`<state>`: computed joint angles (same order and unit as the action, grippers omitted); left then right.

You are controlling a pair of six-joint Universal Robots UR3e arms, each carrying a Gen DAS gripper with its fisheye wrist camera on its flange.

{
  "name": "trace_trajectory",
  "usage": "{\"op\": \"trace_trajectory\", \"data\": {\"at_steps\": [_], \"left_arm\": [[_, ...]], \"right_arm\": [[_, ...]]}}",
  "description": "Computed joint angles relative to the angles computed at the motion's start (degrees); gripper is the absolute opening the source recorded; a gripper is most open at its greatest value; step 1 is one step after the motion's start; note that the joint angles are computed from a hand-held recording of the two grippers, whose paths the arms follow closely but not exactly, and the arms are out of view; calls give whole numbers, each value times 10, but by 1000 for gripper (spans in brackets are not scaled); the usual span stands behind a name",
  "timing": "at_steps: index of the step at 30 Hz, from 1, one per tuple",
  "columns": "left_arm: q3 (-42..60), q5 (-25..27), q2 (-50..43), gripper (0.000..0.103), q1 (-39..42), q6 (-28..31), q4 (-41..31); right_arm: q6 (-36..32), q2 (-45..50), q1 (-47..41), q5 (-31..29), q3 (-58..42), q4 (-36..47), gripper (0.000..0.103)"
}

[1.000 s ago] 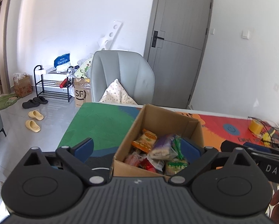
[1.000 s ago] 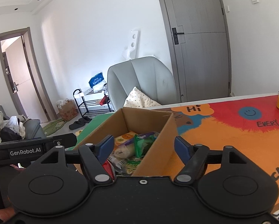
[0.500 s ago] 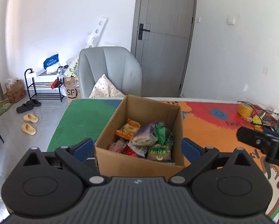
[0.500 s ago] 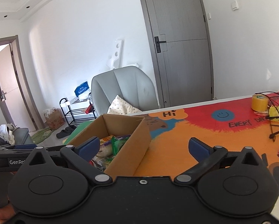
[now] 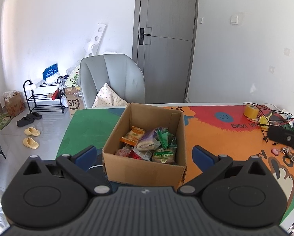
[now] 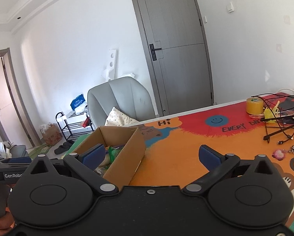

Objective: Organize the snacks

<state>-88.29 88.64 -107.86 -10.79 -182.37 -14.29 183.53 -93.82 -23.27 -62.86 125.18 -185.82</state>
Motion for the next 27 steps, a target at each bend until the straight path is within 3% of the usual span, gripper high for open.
{"op": "trace_trajectory", "data": {"at_steps": [17,27], "left_arm": [[-85,-12,76,103,23,34,7],[-85,-22,73,103,34,29,-4]], "right_arm": [[-59,-141,-67,47,72,111,103],[-78,-157,-67,48,75,142,103]]}}
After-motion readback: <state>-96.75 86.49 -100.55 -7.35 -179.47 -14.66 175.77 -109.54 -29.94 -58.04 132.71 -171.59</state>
